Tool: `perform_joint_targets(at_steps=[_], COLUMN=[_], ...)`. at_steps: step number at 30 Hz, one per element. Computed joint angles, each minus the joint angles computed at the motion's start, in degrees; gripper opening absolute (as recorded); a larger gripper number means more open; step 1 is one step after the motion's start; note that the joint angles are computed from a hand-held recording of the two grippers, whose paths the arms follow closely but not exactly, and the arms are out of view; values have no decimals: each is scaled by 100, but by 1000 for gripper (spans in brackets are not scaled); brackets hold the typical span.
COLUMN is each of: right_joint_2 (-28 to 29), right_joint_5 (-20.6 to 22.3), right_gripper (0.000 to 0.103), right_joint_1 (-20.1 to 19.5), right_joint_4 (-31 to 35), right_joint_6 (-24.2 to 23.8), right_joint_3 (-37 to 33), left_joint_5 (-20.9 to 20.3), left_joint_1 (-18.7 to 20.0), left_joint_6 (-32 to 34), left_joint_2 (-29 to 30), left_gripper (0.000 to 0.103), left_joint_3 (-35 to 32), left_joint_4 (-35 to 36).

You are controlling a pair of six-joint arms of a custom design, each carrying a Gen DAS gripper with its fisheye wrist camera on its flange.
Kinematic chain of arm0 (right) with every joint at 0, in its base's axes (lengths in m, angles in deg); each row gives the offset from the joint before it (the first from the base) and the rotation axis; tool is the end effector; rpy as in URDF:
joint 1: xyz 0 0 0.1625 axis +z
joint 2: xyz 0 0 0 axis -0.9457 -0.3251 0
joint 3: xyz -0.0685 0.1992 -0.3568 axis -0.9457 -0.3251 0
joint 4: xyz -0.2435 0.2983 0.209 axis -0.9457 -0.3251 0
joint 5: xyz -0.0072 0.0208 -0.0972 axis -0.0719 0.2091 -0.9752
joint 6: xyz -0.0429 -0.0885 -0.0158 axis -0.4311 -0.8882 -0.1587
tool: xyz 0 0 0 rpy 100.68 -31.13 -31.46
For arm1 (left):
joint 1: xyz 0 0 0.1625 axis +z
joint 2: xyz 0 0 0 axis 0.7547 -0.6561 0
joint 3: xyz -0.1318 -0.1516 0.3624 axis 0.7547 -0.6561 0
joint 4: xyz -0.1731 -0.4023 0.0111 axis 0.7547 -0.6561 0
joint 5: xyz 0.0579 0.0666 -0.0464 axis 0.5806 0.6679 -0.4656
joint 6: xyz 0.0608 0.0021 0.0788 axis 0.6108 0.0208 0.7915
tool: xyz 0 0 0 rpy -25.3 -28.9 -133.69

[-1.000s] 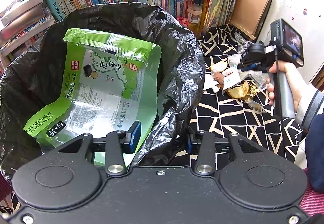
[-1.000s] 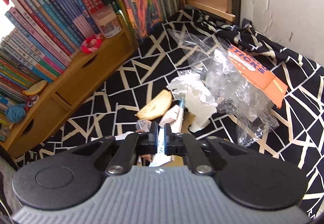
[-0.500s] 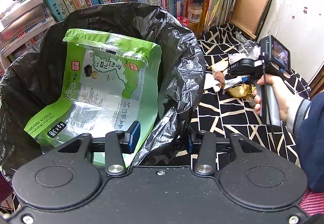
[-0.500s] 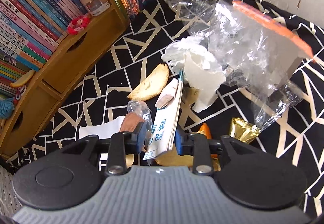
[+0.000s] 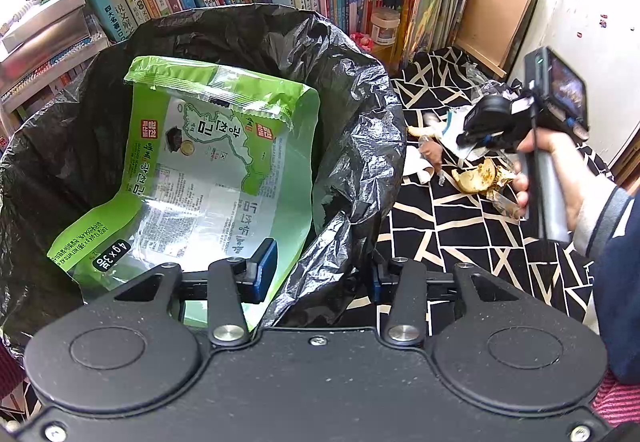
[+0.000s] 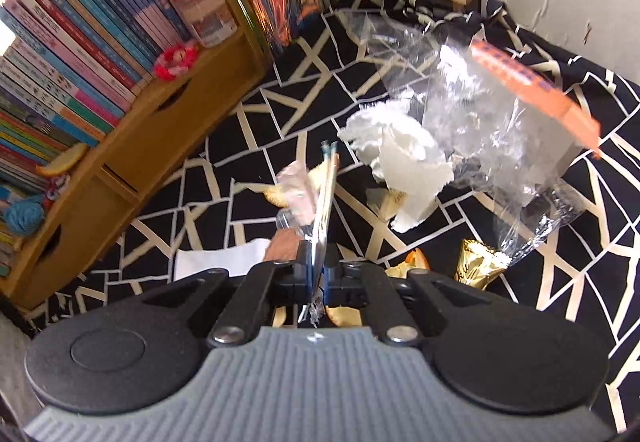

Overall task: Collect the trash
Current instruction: 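Carry the white wrapper with the right gripper and release it into the trash bag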

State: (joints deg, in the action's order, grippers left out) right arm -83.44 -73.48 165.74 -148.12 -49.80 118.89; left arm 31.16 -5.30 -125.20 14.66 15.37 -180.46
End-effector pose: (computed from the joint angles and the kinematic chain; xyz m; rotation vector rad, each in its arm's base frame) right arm 0.1603 -0.9155 0.2788 0.0965 -2.5124 0.7740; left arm -0.3926 -0.6759 0.2068 0.1857 2.2415 -0.8041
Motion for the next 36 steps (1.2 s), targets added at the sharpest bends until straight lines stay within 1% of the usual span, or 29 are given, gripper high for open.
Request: perform_joint_targets(at_steps=[5,10,12,13,15,18,21,22,25,26,29,32,36], right_joint_2=[-335,-701,-835,-933,-1127,-1335,-1517,-1559,-1658,-1670,-1673,-1619,-1595], right_joint_5=[252,786,1118,1411,2156,3058,4033,4431,5207,5309,5384,5307,5064], right_gripper=[7,6,6,6,6,6,6,7,7,7,7,7,10], right_joint_1=[77,116,125,114,80,109,133,142,194,234,337,400,428], right_joint_4=[-214,-477,-545,-595,-732,-759,-551,-384,164,345,812,1229,1472], right_joint_6=[184,372,474,530,548,348,11,-159,-724,-928,-1368,-1570,-1675], right_joint_3=[353,783,913,1022,1246,1465,1662,1702,1786,1791,1795,1762,1806], left_joint_5=[1,4,8,9,9,15,15,14,14,14,16,16,15], left_joint_1=[-1,-2,-3,-4,-4,-7,-7,-7,-7,-7,-7,-7,-7], left_joint_6=[7,11,13,9,9,8,8,7,7,7,8,8,8], left_joint_2=[-2,-9,-7,-10,-10,-11,-11,-9,-11,-11,-11,-11,-12], left_gripper=[42,42,42,42,42,42,42,42,42,42,43,43,43], left_joint_3=[-1,18,18,21,21,22,22,21,23,23,23,23,24], left_joint_4=[3,-18,-19,-16,-16,-9,-9,-13,-12,-12,-11,-11,-11])
